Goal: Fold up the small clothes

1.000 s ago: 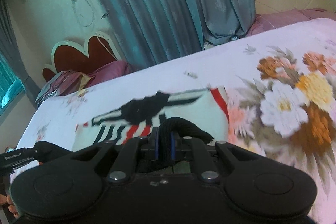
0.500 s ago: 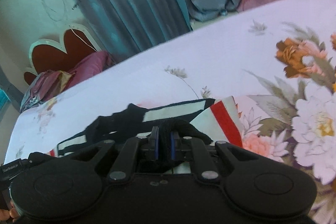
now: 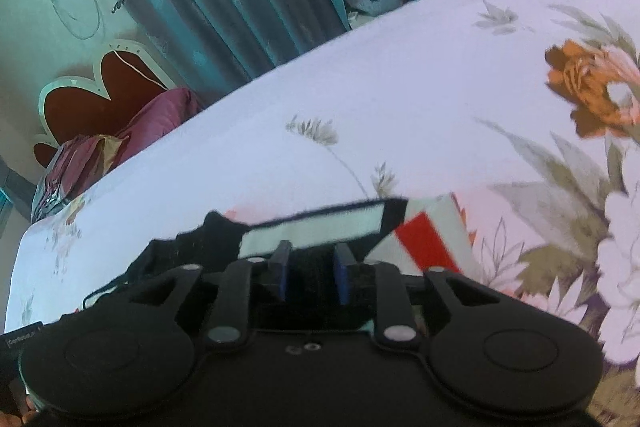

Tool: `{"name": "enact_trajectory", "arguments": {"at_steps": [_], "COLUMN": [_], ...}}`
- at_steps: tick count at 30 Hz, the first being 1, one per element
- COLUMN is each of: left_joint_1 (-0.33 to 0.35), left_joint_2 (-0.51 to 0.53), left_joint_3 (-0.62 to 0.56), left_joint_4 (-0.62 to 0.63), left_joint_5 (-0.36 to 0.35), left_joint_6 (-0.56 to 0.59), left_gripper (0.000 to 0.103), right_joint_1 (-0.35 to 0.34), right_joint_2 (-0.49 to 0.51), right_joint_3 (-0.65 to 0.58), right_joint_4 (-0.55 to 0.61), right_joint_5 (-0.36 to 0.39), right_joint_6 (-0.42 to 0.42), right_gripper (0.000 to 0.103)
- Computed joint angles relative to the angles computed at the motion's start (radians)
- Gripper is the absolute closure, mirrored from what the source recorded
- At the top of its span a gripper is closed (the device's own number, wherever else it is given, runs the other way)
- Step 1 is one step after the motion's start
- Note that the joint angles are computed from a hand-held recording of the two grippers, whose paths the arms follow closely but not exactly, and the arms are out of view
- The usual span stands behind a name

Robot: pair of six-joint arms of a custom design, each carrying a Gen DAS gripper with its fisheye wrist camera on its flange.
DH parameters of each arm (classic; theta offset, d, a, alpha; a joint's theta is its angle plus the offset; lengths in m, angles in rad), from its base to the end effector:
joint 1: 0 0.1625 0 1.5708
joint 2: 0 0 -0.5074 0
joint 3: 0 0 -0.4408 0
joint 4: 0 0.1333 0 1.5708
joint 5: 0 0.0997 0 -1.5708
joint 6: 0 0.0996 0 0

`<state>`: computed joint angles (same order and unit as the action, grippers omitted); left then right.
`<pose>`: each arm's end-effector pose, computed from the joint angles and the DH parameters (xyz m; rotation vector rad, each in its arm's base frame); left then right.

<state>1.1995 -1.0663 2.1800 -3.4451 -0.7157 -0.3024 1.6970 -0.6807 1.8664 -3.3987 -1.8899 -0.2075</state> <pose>-0.0079 -0.5948 0.2325 -0.3393 2.3116 -1.2134 0.1889 -0.6780 0.0573 0.3027 -2.6583 0.8704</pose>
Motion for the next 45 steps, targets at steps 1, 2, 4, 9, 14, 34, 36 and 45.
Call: {"name": "enact_trajectory", "arguments": {"at_steps": [1, 2, 4, 9, 14, 34, 36, 45], "left_joint_1": [0.0, -0.001, -0.008, -0.056, -0.079, -0.065, -0.074, -0.124], "left_joint_2": [-0.004, -0.006, -0.007, 0.043, 0.04, 0.103, 0.099, 0.075], "left_joint_3": [0.002, 0.005, 0.009, 0.018, 0.034, 0.147, 0.147, 0.163], "left_joint_4": [-0.004, -0.015, -0.035, -0.352, -0.381, -0.303, -0.267, -0.21], "left_joint_5": [-0.006, -0.006, 0.007, 0.148, 0.175, 0.252, 0.274, 0.326], "left_joint_6": [-0.01, -0.01, 0.008, 0.223, 0.336, 0.266, 0.255, 0.198], "left_gripper": [0.086, 0.085, 0.08, 0.014, 0.014, 0.014, 0.014, 0.014], "right_joint_1": [0.004, 0.005, 0.007, 0.018, 0.032, 0.049, 0.045, 0.063], "right_joint_2": [0.002, 0.003, 0.003, 0.007, 0.021, 0.149, 0.153, 0.096], "right_joint_3": [-0.003, -0.002, -0.004, 0.004, 0.016, 0.004, 0.004, 0.065], "right_joint_4": [-0.02, -0.048, -0.072, -0.141, -0.199, -0.336, -0.349, -0.312], "right_joint_5": [-0.017, -0.021, -0.028, -0.06, -0.052, -0.172, -0.167, -0.124], "right_joint_6": [-0.008, -0.016, -0.046, -0.136, -0.236, -0.63, -0.622, -0.534], "right_gripper": [0.041, 0.041, 0.052, 0.056, 0.061, 0.075, 0.075, 0.067]}}
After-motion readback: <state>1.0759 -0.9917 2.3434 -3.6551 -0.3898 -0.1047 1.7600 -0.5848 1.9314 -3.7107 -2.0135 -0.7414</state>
